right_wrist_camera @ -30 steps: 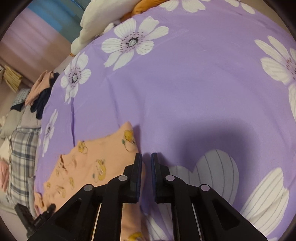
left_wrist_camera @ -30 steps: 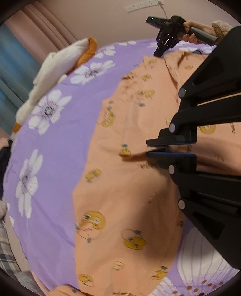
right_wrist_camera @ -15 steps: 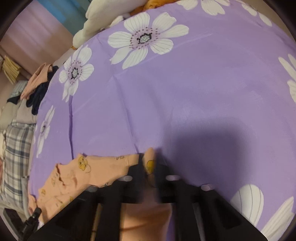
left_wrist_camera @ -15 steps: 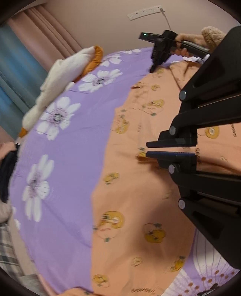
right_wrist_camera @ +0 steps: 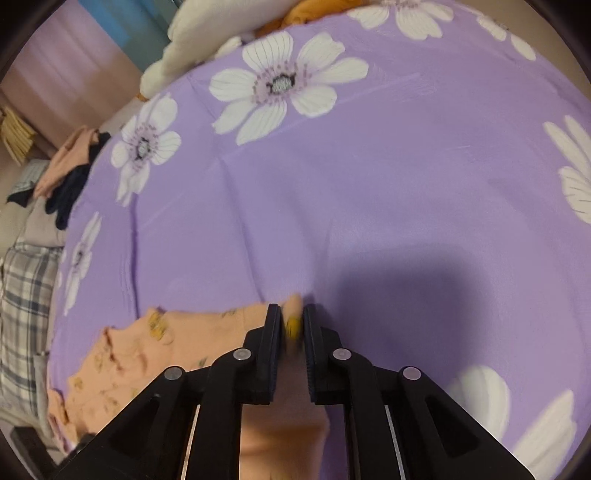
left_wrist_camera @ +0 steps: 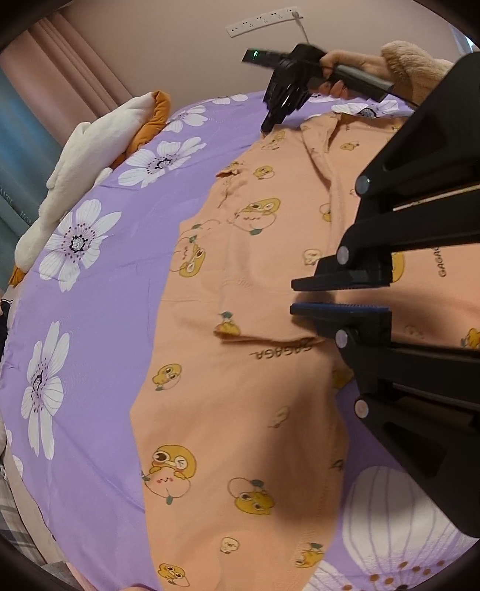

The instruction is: Fold small clothes

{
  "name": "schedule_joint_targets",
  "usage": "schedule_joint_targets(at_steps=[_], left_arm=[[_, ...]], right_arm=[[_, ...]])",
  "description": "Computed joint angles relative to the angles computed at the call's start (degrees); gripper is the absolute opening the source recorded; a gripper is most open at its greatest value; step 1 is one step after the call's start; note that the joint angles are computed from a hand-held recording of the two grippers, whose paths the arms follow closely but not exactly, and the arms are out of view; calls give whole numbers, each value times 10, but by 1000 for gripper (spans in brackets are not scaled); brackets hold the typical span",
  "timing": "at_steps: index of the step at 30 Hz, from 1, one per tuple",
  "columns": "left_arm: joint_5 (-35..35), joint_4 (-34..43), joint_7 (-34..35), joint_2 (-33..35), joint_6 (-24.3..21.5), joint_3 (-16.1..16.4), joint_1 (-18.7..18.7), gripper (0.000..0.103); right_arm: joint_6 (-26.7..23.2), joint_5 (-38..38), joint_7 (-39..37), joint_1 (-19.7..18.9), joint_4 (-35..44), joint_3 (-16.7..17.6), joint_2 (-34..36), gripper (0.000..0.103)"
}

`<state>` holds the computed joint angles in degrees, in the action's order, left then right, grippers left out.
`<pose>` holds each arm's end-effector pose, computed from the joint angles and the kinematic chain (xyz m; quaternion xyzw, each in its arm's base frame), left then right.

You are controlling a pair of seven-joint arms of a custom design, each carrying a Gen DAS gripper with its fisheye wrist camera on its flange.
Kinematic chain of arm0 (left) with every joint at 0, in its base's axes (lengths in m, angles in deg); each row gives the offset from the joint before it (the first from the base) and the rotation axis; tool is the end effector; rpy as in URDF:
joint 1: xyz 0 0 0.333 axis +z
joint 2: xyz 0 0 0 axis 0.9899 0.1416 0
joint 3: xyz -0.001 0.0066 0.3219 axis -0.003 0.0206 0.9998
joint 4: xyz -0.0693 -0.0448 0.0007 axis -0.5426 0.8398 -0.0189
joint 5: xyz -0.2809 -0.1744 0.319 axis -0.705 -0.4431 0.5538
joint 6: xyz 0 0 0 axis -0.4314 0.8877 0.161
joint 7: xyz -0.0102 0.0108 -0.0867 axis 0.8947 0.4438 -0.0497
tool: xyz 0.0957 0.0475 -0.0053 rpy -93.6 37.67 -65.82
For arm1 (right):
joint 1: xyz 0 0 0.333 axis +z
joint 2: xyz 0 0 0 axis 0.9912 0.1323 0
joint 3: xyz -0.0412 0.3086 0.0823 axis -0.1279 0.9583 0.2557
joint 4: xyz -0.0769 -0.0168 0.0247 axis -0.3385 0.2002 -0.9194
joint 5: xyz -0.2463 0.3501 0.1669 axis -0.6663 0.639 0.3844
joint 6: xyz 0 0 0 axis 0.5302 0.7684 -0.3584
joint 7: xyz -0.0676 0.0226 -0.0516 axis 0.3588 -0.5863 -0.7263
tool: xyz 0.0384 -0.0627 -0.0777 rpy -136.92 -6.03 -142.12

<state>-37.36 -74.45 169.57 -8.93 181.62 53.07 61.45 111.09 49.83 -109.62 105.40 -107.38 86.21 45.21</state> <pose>0.4963 -0.2987 0.4417 0.5794 -0.7305 0.3532 0.0762 0.3837 0.2900 0.4692 -0.3877 0.8774 -0.1431 0.2437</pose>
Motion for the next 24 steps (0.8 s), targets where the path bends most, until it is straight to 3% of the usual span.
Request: schedule_joint_targets(at_steps=[3,9,13,15,20,24], left_arm=[[-13,-6,14,-8,3,1,-5,10],[22,-22,-17,-23,9,-3,-6,17],[35,-39,-46,-43,9,-1,-3,41],[49,-50,-59,-55,13,-1,-3,42],[92,-70,-104,-82,23,-3,0,56],[153,-88,-150,-106,47,-14,9,74]], right_arm=[[-48,-10,8,13,11,25,-15,24],[-29,14,-3,58,13,29,5,24],[-52,6,20,67,12,45,14,24],[-63,6,23,74,14,44,12,24],[-64,4,46,82,5,44,-1,24],[-85,6,76,83,18,51,-4,24]])
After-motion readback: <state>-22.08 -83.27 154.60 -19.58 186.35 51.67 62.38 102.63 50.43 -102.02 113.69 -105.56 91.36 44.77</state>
